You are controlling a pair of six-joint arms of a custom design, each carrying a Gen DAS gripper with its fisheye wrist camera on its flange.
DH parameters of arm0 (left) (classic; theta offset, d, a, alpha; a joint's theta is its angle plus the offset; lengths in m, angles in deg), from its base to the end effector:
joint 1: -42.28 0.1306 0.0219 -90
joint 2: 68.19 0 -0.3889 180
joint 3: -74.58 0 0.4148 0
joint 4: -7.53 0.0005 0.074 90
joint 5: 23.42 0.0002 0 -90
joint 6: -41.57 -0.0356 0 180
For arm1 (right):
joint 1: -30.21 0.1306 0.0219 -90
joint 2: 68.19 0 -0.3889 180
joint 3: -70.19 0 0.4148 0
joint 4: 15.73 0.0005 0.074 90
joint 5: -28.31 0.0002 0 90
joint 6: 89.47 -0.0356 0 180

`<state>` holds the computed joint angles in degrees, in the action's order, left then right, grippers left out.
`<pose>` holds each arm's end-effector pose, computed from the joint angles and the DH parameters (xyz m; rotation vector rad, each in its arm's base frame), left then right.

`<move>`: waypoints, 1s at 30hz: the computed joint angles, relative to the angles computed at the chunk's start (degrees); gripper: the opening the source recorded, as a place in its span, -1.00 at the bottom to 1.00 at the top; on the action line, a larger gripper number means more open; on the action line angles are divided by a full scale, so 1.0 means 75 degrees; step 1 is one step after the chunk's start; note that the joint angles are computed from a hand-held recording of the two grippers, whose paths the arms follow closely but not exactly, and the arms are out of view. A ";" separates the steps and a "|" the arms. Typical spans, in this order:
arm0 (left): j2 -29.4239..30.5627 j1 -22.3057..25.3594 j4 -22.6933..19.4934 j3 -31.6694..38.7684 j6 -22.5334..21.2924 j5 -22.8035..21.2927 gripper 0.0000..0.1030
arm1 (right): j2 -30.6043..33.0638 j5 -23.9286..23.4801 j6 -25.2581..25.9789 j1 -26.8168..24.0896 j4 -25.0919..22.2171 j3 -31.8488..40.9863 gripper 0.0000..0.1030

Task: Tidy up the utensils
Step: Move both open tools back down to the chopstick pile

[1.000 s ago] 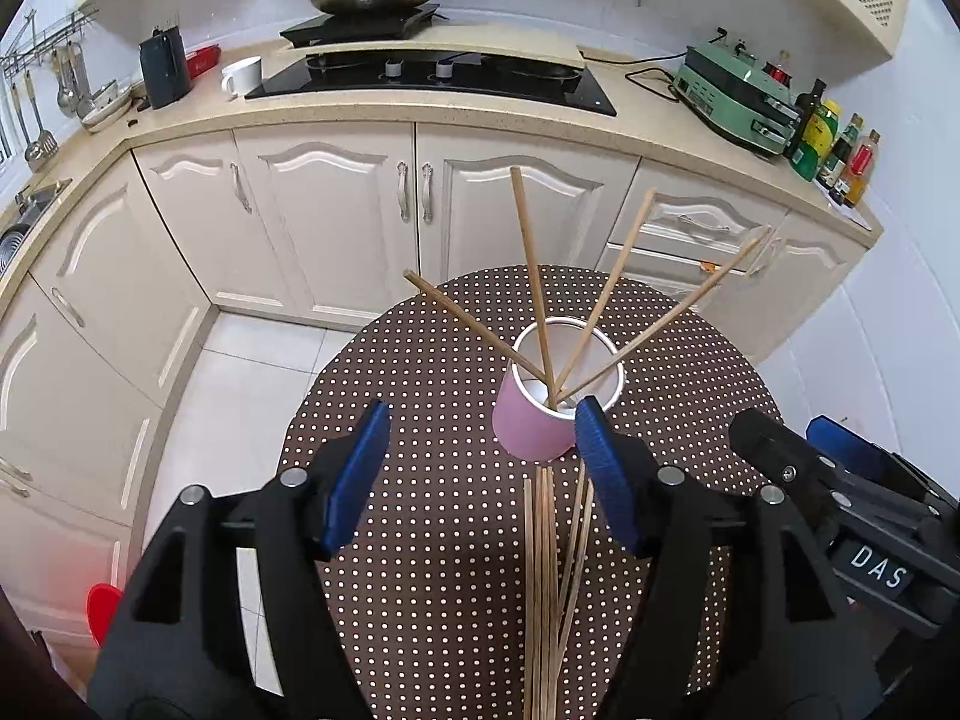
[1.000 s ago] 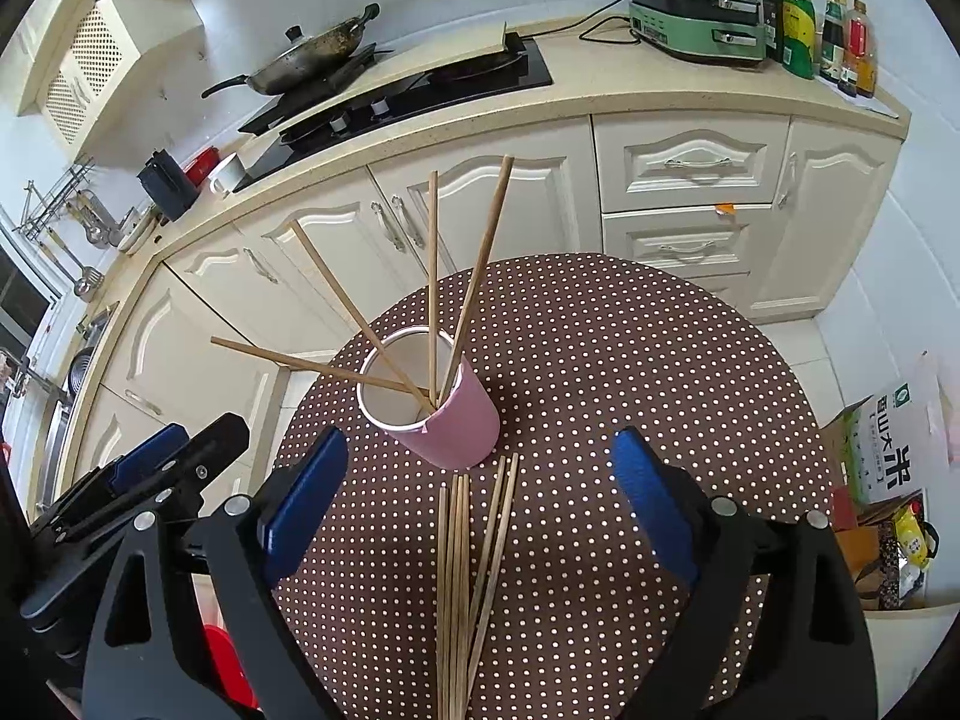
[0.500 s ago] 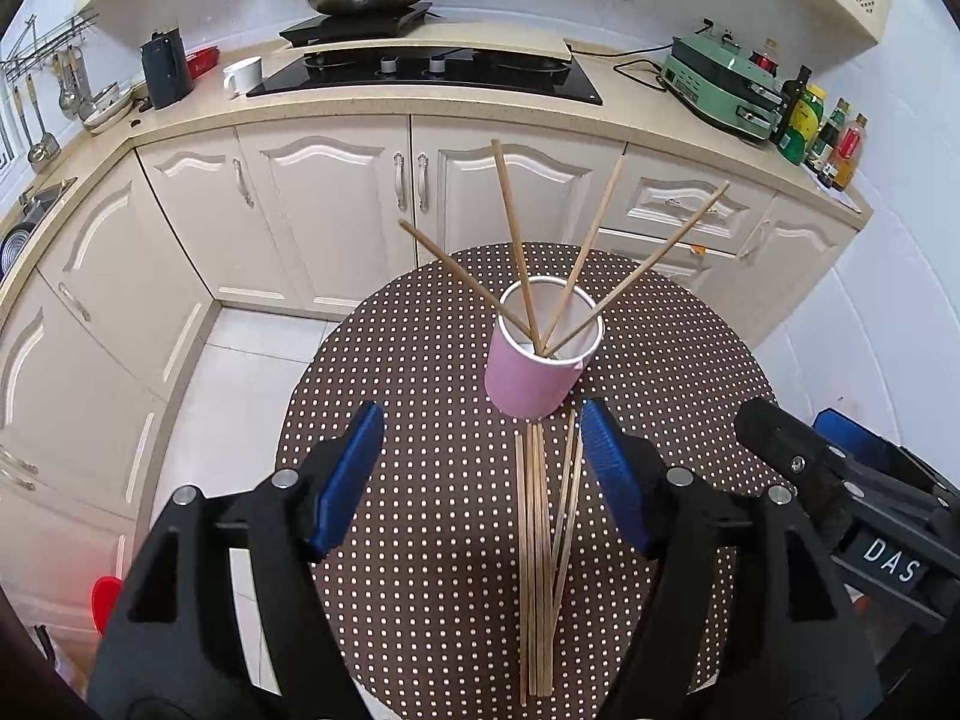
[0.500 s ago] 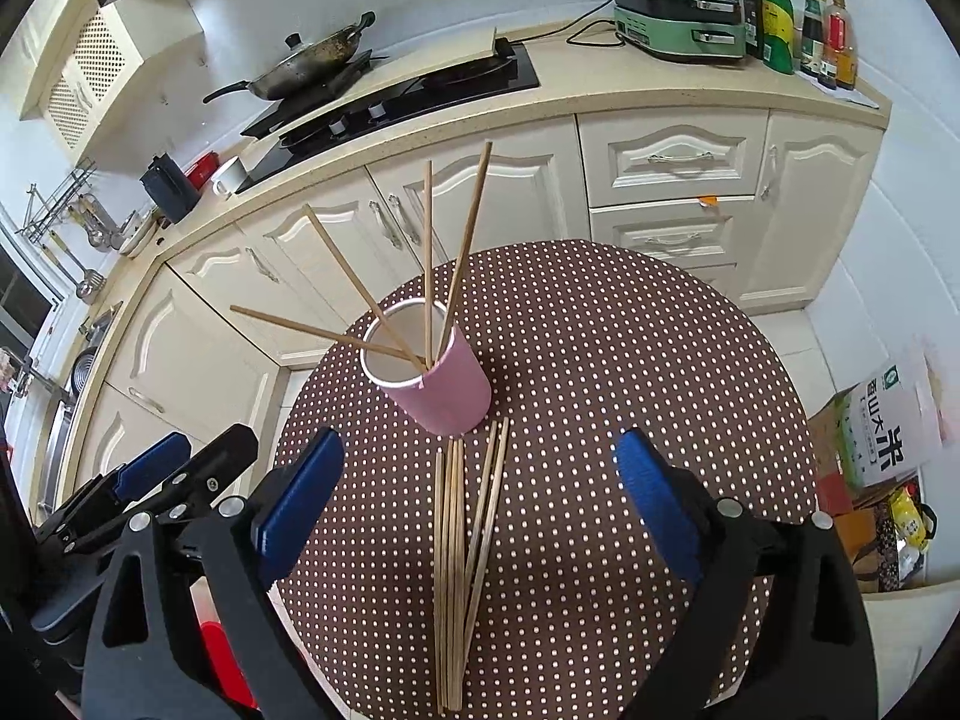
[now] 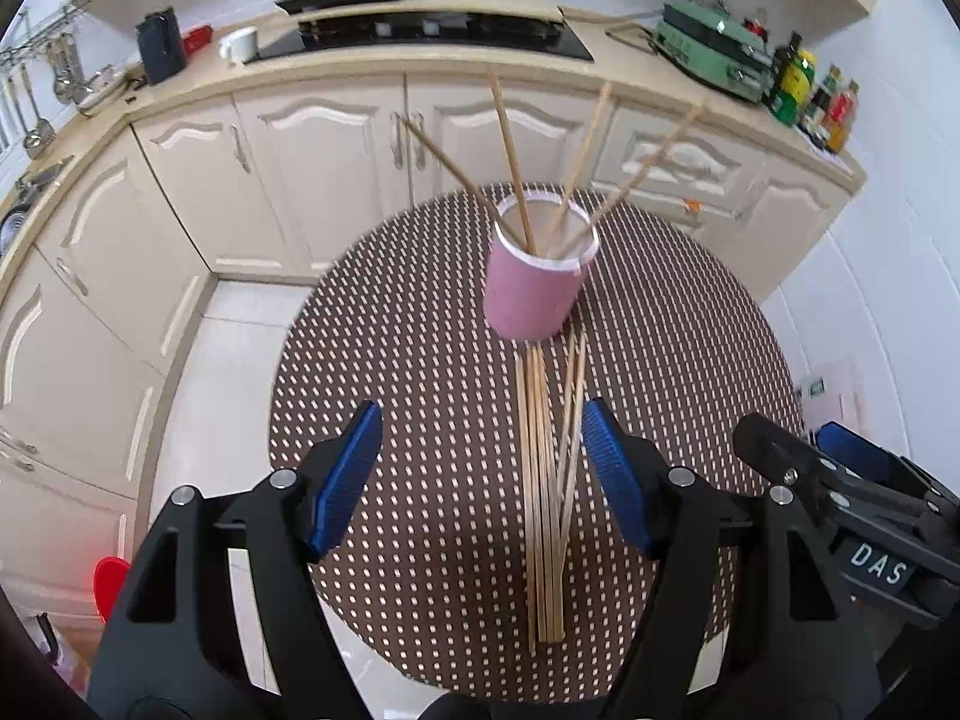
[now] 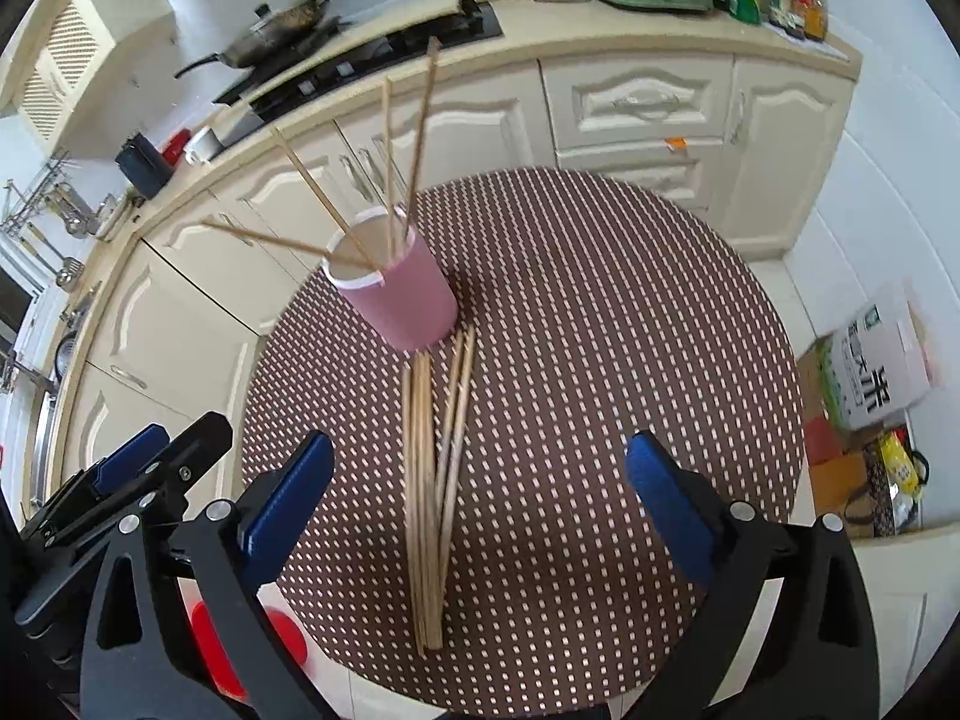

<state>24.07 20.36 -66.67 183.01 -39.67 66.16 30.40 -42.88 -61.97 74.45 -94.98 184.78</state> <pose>0.4577 -0.1844 0.5416 0.2947 2.5785 -0.1875 0.3859 0.3591 0.5332 0.5126 2.5457 0.2387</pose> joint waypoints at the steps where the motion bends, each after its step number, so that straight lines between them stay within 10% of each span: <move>1: -0.0017 0.0005 -0.0036 -0.0078 -0.0012 0.0058 0.33 | -0.0080 -0.0033 -0.0059 0.0010 0.0090 -0.0172 0.83; 30: 0.0733 0.0203 -0.0483 -0.1248 -0.0399 0.0861 0.33 | 0.0338 -0.0693 0.0519 -0.0139 0.1108 -0.1307 0.71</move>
<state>29.57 21.88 -70.29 173.65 -42.66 72.61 32.94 -48.08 -58.08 73.41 -86.67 174.98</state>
